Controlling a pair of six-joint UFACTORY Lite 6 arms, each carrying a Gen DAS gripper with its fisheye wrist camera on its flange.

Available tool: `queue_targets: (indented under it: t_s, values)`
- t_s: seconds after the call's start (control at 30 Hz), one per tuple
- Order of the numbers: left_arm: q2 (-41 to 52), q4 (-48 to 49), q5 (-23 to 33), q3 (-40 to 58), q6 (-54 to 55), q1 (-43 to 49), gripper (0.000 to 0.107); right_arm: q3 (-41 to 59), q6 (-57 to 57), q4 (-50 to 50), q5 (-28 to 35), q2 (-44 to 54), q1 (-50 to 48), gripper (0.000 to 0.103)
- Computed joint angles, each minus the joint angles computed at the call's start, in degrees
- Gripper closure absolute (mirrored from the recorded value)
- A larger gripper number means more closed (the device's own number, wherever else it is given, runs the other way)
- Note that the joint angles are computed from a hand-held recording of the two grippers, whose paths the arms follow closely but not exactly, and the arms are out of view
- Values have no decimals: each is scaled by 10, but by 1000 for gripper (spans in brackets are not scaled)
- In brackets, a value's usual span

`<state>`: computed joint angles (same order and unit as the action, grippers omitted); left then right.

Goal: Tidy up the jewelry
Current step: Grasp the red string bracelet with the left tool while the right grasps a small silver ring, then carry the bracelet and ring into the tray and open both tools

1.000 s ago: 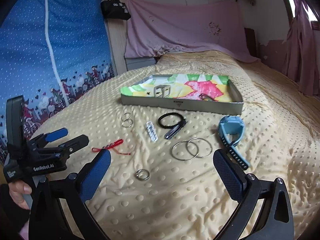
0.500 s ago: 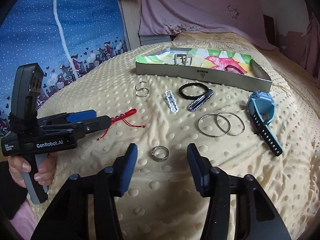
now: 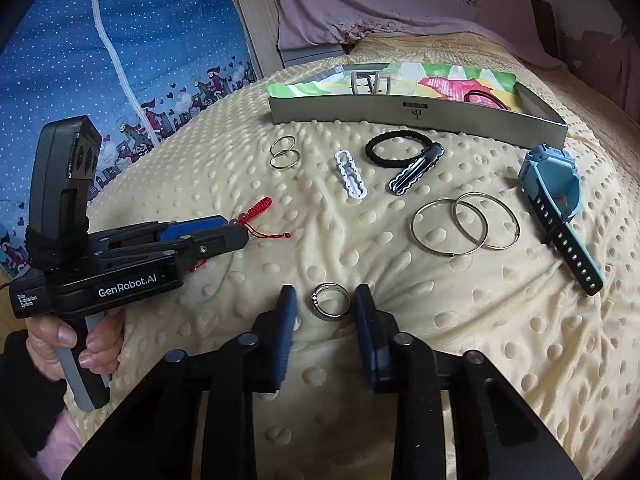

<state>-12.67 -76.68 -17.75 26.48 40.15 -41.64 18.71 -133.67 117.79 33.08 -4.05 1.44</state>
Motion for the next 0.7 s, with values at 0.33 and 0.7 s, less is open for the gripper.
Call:
queue_targets:
  t_s: [0.33, 0.7]
  values:
    - [-27, -115, -115, -1, 68, -97, 99, -39, -17, -1, 28, -55, -19, 85]
    - [-24, -59, -163, 51, -3, -87, 99, -19, 45, -62, 57, -125, -90, 85]
